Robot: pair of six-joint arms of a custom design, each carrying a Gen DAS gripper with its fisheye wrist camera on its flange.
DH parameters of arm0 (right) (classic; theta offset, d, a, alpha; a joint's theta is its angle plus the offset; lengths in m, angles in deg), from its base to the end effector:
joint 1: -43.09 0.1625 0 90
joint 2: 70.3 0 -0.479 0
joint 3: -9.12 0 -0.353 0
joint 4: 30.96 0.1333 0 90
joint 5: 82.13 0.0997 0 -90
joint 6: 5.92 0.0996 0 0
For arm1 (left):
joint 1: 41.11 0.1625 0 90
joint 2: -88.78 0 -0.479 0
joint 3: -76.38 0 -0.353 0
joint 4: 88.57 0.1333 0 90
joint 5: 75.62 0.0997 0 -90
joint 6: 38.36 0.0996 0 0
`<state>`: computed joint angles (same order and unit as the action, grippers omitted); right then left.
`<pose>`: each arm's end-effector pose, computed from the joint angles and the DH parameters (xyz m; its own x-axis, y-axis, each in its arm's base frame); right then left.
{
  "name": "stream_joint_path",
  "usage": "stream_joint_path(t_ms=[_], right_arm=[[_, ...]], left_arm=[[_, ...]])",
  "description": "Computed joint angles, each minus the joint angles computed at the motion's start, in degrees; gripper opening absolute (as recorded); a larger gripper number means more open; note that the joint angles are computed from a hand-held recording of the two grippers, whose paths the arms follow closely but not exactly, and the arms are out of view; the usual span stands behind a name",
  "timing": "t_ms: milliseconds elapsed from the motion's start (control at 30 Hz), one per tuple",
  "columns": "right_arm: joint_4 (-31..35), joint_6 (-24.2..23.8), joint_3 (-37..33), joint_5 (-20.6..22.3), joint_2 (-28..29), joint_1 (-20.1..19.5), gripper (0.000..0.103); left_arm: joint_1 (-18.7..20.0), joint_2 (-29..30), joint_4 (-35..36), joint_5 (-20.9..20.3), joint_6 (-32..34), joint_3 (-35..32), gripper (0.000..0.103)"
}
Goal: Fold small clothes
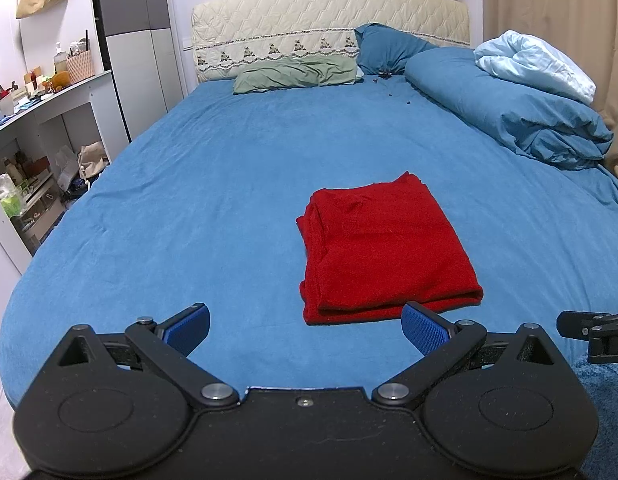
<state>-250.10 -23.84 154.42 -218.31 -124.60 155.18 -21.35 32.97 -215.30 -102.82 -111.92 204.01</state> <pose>0.2052 -0.3423 0.2059 -0.6789 -0.0791 0.7300 -0.5304 0.7403 -0.4130 -0.3341 -0.3558 0.1288 -0.6461 -0.0947 -0.7573 0.5312 0.6567 -0.5353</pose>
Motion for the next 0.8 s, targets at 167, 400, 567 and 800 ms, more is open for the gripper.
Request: stream_joint_path(t_ms=[167, 400, 567, 800], right_arm=[[-0.05, 0.01, 0.07, -0.01, 0.01, 0.03, 0.103], [0.07, 0.07, -0.01, -0.06, 0.00, 0.07, 0.103], [0.10, 0.07, 0.03, -0.04, -0.01, 0.10, 0.103], [-0.07, 0.06, -0.03, -0.19, 0.10, 0.18, 0.103]], left_arm=[[-0.04, -0.04, -0.11, 0.03, 0.01, 0.15, 0.103], [-0.05, 0.07, -0.16, 0.06, -0.01, 0.09, 0.103], [-0.02, -0.15, -0.45, 0.26, 0.08, 0.29, 0.103], [-0.09, -0.35, -4.25, 0.07, 2.12, 1.25, 0.103]])
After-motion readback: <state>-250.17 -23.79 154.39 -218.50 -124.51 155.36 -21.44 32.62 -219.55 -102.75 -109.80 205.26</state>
